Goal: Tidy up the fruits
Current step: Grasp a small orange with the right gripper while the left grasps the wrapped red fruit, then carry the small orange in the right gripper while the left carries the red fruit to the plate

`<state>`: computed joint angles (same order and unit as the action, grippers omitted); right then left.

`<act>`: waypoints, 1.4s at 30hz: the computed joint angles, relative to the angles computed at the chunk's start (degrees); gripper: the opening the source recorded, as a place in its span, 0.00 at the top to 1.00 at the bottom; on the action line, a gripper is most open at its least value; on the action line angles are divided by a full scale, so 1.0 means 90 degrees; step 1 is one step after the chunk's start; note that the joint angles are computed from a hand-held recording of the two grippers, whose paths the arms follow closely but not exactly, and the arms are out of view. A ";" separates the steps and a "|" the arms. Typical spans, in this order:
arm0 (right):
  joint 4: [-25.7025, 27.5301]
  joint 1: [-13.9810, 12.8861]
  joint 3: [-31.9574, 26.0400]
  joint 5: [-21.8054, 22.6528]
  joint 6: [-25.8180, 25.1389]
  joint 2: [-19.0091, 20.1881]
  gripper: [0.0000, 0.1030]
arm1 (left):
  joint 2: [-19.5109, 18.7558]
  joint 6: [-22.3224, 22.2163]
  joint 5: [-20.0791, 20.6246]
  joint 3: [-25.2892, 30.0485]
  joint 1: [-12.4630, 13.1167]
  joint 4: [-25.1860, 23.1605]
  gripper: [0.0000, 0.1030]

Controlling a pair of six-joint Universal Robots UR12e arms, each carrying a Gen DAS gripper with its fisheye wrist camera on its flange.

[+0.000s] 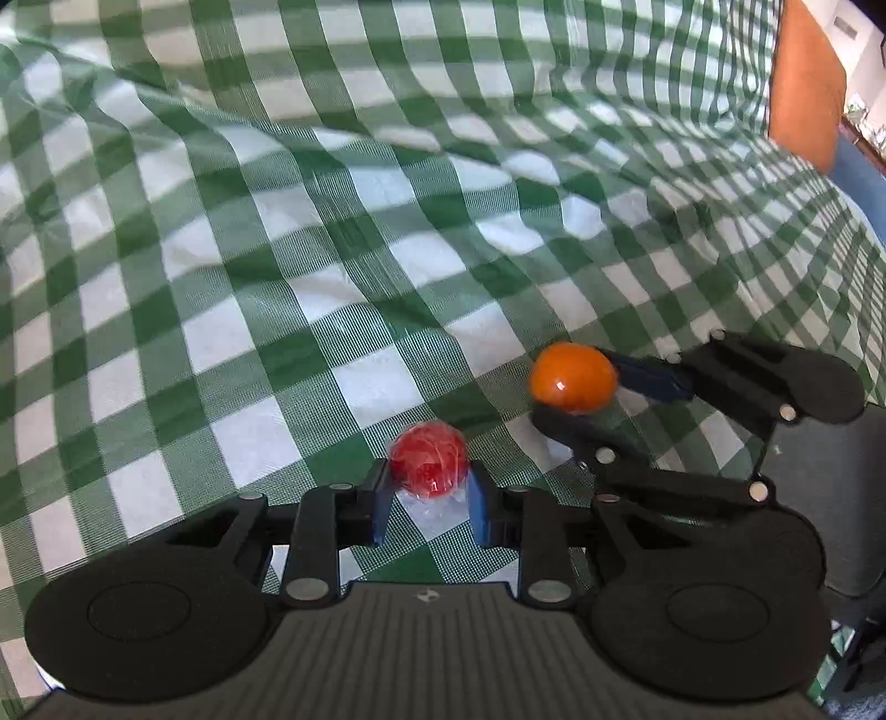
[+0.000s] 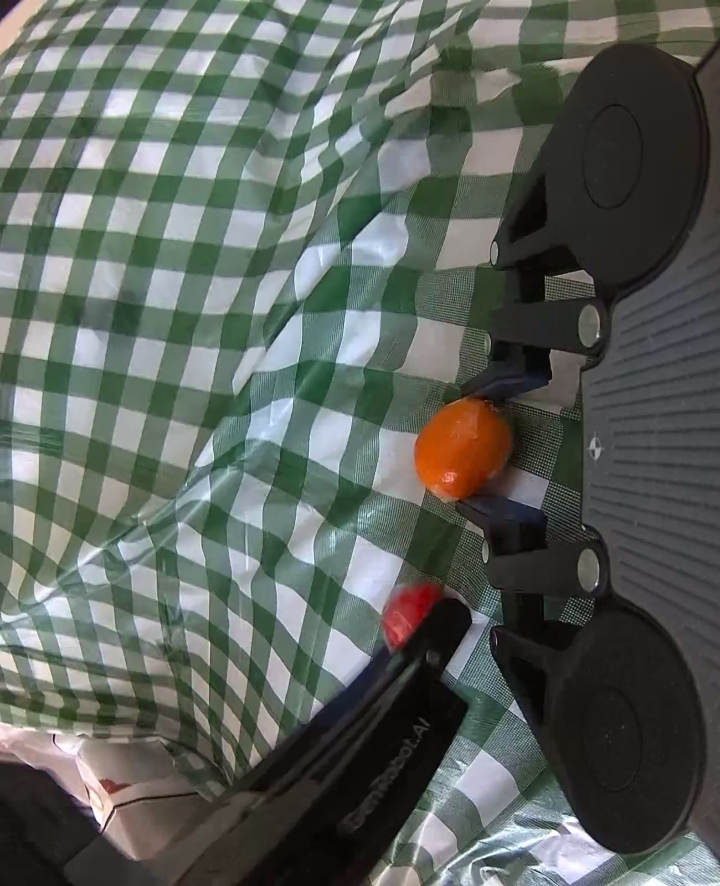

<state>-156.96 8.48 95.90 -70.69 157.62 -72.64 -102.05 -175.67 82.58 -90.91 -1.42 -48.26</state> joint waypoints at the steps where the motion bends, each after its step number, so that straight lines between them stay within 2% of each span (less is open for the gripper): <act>1: -0.0056 0.0012 0.0032 -0.0088 0.0015 -0.0022 0.63 | 0.0045 0.0032 0.0051 -0.0033 -0.0019 0.0018 0.70; 6: -0.0069 0.0042 0.0328 -0.0619 0.0528 -0.0441 0.63 | 0.0620 -0.0424 0.0265 -0.0411 -0.0047 0.0183 0.70; 10: 0.0104 -0.0017 0.0714 -0.0723 0.1035 -0.1067 0.63 | 0.1370 -0.0729 0.0418 -0.0873 -0.0043 0.0193 0.70; 14: 0.0473 0.0030 0.1018 -0.0788 0.1140 -0.1724 0.63 | 0.2167 -0.0871 0.0666 -0.1334 -0.0058 0.0076 0.70; 20: 0.1085 0.0236 0.1172 -0.0357 0.1112 -0.2487 0.63 | 0.3318 -0.1005 0.0812 -0.1927 0.0144 -0.0462 0.70; 23: 0.1366 0.0426 0.1161 -0.0039 0.1187 -0.2737 0.63 | 0.3855 -0.1013 0.1074 -0.2208 0.0272 -0.0653 0.70; 27: 0.1688 0.0778 0.1116 0.0297 0.1189 -0.2955 0.63 | 0.4486 -0.1112 0.1100 -0.2501 0.0591 -0.0907 0.70; 30: 0.1932 0.1038 0.1078 0.0456 0.1030 -0.3068 0.63 | 0.4843 -0.1229 0.1139 -0.2658 0.0789 -0.1058 0.70; 34: 0.2183 0.1356 0.1036 0.0408 0.0805 -0.3172 0.63 | 0.5175 -0.1280 0.1165 -0.2804 0.0971 -0.1095 0.70; 37: 0.2215 0.1500 0.1079 0.0345 0.0578 -0.3295 0.62 | 0.5332 -0.1260 0.1135 -0.2867 0.1075 -0.1043 0.70; 42: 0.2059 0.1566 0.1216 0.0249 0.0421 -0.3481 0.63 | 0.5468 -0.1291 0.1065 -0.2918 0.1139 -0.0963 0.70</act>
<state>-138.43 22.58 106.84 -68.44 161.41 -103.98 -52.85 -187.29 92.16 -117.17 8.83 -56.93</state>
